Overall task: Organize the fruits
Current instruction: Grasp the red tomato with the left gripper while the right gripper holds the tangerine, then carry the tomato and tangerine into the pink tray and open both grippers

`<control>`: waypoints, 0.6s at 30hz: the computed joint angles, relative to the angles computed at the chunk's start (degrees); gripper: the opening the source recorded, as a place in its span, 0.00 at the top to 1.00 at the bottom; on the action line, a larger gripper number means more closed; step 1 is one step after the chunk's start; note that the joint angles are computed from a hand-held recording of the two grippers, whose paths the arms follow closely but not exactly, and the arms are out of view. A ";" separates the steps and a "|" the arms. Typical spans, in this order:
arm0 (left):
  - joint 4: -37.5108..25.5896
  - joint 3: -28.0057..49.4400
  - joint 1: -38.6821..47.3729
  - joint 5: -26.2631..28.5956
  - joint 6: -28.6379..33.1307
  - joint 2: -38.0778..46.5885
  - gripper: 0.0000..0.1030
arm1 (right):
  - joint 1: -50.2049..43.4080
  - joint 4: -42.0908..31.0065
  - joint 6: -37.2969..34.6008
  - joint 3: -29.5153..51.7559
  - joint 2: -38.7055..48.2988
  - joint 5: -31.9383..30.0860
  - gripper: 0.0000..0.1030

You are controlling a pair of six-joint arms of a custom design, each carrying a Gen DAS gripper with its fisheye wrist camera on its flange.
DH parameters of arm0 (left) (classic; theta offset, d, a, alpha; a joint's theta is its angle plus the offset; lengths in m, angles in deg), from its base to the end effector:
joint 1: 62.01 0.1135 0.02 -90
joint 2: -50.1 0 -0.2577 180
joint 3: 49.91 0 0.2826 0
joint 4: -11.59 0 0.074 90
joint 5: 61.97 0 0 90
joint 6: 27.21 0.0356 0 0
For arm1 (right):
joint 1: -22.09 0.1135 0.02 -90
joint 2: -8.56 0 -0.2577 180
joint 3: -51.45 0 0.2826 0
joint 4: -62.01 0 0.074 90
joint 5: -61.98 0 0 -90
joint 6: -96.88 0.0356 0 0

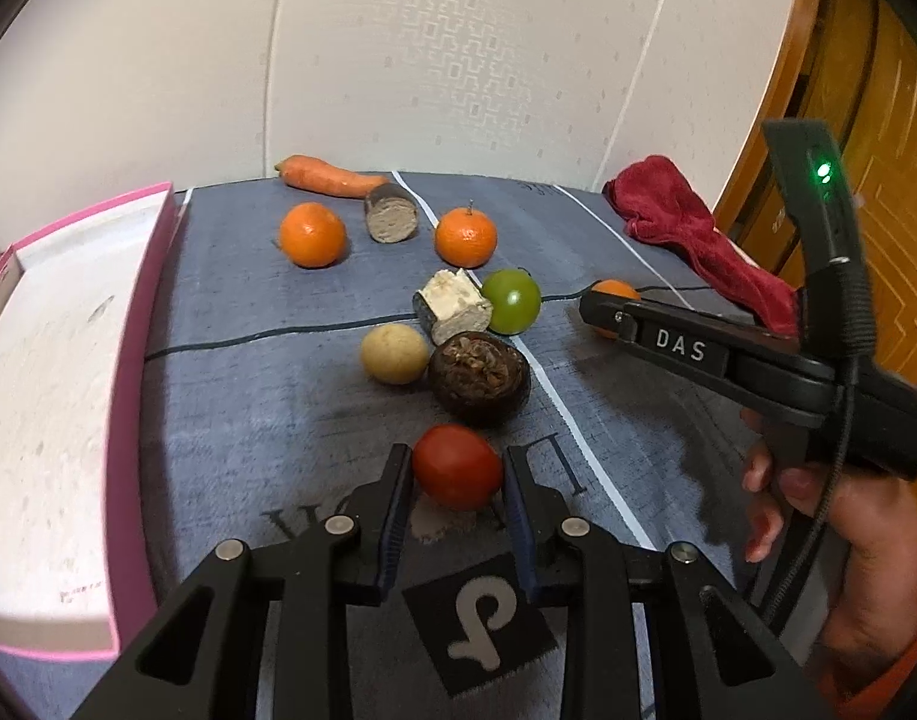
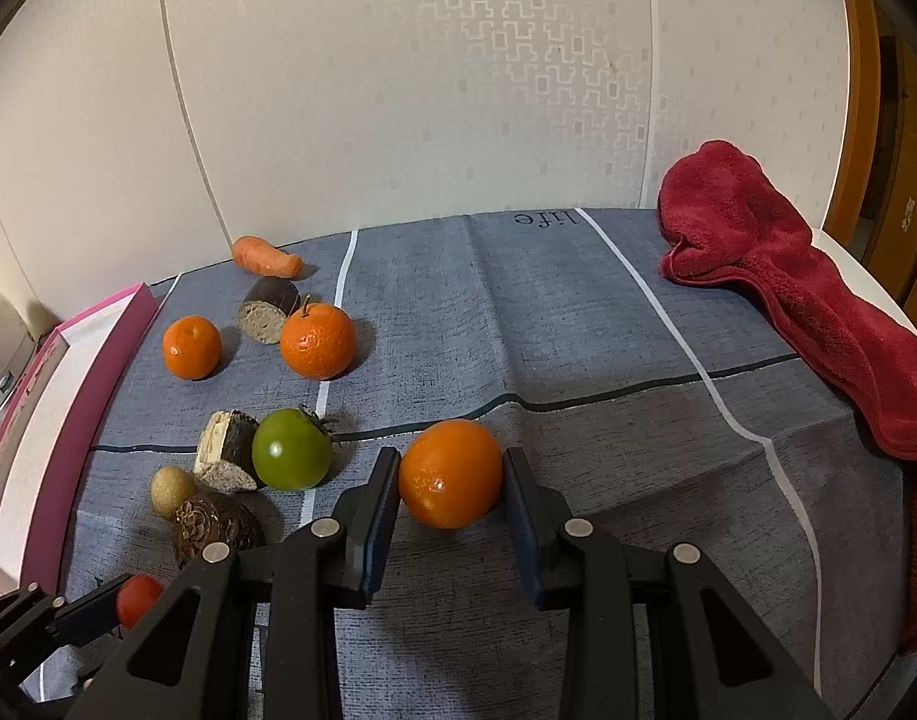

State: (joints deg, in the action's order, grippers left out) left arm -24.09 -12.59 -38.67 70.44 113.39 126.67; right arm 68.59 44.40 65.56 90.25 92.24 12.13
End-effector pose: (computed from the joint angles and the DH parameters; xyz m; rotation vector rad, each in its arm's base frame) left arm 0.1978 0.0592 0.0885 0.6959 2.3391 -0.5616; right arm 0.1809 0.1573 0.0805 0.4500 2.2725 -0.0636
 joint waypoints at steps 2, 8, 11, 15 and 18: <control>-2.23 0.06 1.82 1.02 1.86 -1.09 0.71 | 0.25 -0.40 0.16 0.26 0.14 0.44 0.67; -10.32 1.47 7.59 4.04 9.51 -3.44 0.71 | 1.83 -0.99 0.96 0.05 -0.65 2.81 0.67; -13.61 3.09 10.24 4.71 11.78 -2.94 0.71 | 3.67 -1.45 2.08 -0.63 -1.97 5.70 0.67; -16.76 5.31 13.03 5.71 13.71 -2.12 0.71 | 5.51 -3.21 2.98 0.16 -1.90 8.58 0.67; -19.16 7.35 15.44 6.87 15.87 -1.20 0.71 | 7.67 -4.94 3.78 1.18 -1.51 11.21 0.67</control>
State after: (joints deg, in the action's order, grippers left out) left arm -43.26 -5.23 -23.24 77.31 129.26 125.47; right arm 76.26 39.46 69.34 91.43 90.73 23.34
